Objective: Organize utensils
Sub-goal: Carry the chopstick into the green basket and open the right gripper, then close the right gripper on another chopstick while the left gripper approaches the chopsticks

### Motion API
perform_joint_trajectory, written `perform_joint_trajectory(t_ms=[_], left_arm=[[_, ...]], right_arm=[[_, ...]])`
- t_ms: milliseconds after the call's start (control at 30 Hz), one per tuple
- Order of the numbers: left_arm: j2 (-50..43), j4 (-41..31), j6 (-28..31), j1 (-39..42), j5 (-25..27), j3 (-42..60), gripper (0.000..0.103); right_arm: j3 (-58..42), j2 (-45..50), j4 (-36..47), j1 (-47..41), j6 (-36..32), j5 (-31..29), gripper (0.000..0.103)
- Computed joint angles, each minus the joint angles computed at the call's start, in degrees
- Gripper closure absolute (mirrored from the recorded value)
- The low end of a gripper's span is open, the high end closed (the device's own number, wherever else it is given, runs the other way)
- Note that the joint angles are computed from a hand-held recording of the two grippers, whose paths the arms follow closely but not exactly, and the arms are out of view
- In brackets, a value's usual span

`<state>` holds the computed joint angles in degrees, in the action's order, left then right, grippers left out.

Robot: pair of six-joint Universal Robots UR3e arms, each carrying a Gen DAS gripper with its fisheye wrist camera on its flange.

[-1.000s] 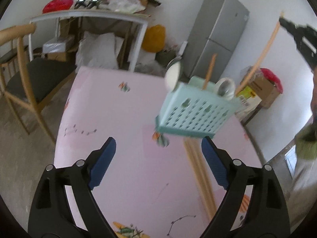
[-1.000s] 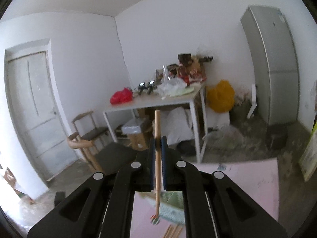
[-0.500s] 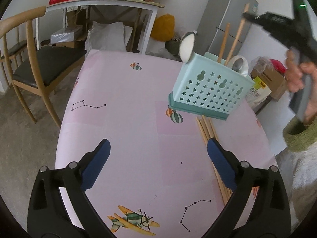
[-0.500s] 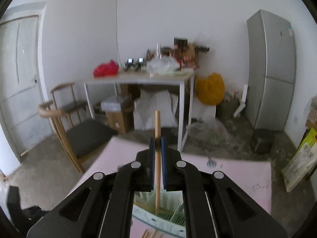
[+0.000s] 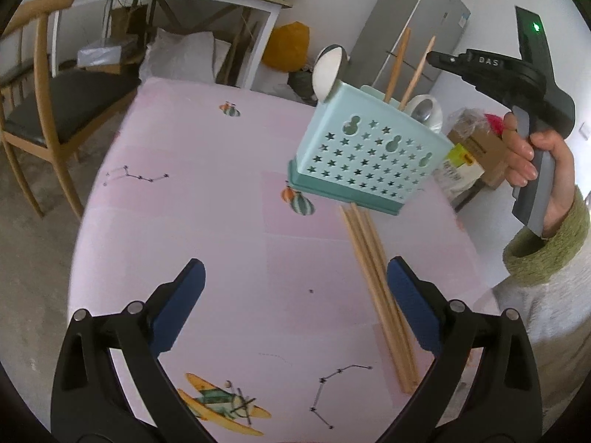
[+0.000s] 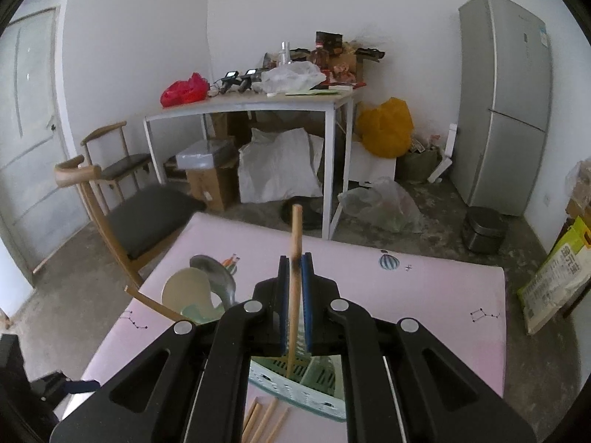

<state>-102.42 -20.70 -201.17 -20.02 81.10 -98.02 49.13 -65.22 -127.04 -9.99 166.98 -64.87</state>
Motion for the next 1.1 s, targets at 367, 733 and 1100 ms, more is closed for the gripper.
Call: perform_joint_trajectory(t_ms=[367,733,1100], left_arm=[[-0.27,-0.53,5.57,-1.33,0.89,1.81,0.008],[-9.52,-8.52,9.06,-6.21,3.3,13.74,0.034],[-21.34,-14.62,7.21,-7.72,-4.19,26.08,0.079]], right_arm=[[24.13,-24.37,-9.32,-18.8,9.39,19.38,0.07],[57.42,-38.77,6.67,-14.81,-2.48,11.16,0.07],[68.3,-35.2,-0.07,-8.83,-1.76,6.55,0.084]])
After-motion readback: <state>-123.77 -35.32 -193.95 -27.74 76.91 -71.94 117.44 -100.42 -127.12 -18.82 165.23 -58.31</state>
